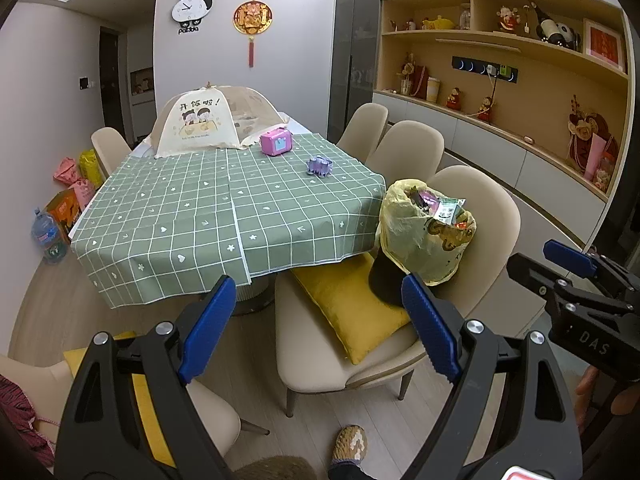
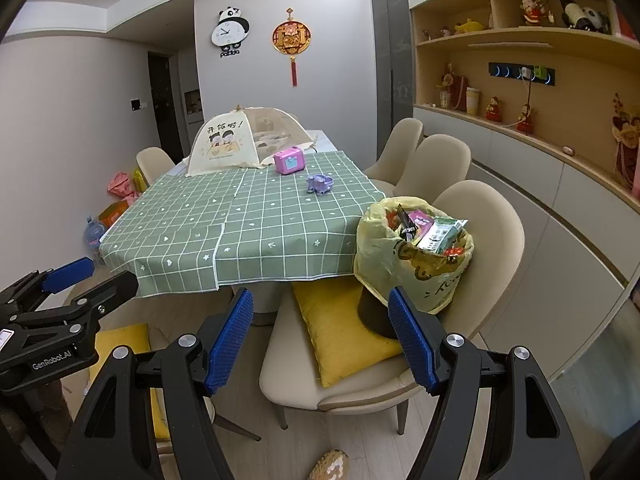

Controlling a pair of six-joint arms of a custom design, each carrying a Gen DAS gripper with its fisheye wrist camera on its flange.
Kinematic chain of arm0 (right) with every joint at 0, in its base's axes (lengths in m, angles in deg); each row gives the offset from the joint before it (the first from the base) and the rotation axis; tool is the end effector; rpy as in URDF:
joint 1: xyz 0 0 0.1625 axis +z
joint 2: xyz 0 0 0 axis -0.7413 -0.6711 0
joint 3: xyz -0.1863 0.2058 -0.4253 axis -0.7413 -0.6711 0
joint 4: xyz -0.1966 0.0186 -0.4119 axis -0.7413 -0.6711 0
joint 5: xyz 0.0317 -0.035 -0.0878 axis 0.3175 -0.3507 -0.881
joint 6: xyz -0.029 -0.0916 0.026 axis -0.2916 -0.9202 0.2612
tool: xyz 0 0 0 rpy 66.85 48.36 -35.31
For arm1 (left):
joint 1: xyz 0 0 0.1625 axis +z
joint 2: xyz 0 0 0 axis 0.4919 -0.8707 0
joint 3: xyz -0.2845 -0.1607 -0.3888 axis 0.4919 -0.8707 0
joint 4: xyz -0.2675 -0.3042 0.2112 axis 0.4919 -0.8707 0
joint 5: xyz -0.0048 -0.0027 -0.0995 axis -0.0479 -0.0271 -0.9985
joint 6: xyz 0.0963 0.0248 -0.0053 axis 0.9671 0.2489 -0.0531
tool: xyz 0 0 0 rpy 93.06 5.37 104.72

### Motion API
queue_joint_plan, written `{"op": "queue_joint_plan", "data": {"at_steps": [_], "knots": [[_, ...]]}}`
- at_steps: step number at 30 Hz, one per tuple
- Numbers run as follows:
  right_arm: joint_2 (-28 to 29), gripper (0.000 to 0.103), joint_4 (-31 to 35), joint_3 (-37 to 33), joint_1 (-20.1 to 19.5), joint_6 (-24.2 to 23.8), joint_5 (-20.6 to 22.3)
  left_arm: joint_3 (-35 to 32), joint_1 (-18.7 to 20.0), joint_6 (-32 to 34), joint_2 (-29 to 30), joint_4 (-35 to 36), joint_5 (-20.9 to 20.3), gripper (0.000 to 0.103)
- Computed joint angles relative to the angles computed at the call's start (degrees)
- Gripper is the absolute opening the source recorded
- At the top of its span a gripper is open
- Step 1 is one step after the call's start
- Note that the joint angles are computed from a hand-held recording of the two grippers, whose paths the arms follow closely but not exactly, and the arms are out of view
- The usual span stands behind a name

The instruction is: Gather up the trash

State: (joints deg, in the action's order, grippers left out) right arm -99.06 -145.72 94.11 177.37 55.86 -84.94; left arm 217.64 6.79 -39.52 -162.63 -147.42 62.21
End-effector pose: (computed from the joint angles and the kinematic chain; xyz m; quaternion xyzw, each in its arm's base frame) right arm 0.5041 -0.4762 0.0854 0.3950 -0.8456 0.3085 0.1839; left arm -0.1040 -0.3619 0.4266 0.0356 0.7803 -0.4947 0.3811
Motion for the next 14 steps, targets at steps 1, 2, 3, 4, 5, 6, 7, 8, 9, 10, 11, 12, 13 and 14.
{"op": "queue_joint_plan", "data": {"at_steps": [1,2,3,4,5,6,7,8,9,10,11,12,13,14], "knots": [[0.0,0.066,-0.1,0.0,0.0,-0.1,0.0,0.2,0.1,0.6,0.0,-0.9,-0.1,0.081],[-0.1,0.066,-0.2,0.0,-0.1,-0.1,0.0,0.4,0.5,2.1,0.3,-2.9,-0.2,0.081],[0.0,0.066,-0.2,0.0,-0.1,-0.2,0.0,0.6,0.9,3.3,0.7,-4.5,-0.4,0.081],[0.1,0.066,-0.1,-0.1,-0.2,-0.2,-0.1,0.6,1.2,4.2,1.0,-5.8,-0.5,0.08],[0.3,0.066,0.0,-0.3,-0.3,-0.1,-0.1,0.6,1.7,5.3,1.4,-7.4,-0.8,0.08],[0.4,0.066,0.1,-0.5,-0.3,0.1,-0.2,0.6,2.2,6.4,1.7,-9.0,-1.0,0.08],[0.7,0.066,0.5,-0.9,-0.4,0.3,-0.3,0.5,2.8,7.4,2.0,-10.2,-1.2,0.08],[1.0,0.066,0.9,-1.3,-0.5,0.4,-0.3,0.1,3.8,8.0,2.3,-11.2,-1.6,0.08],[1.2,0.066,1.3,-1.8,-0.6,0.4,-0.3,-0.1,4.7,8.3,2.6,-12.1,-1.9,0.08],[1.9,0.066,1.7,-2.6,-0.8,0.3,-0.3,-0.4,5.9,9.4,3.3,-14.5,-2.3,0.08],[2.4,0.066,1.9,-3.2,-1.0,0.1,-0.3,-0.8,8.2,12.4,4.7,-19.2,-3.0,0.08],[2.9,0.066,2.1,-3.7,-1.1,0.0,-0.4,-1.4,10.2,14.2,5.9,-22.3,-3.7,0.08],[4.0,0.066,3.5,-5.3,-1.6,-0.2,-0.3,-2.3,12.5,15.7,7.2,-24.9,-4.5,0.08],[4.8,0.066,4.6,-6.5,-1.9,-0.3,-0.1,-3.4,15.3,17.9,8.9,-28.4,-5.5,0.08]]}}
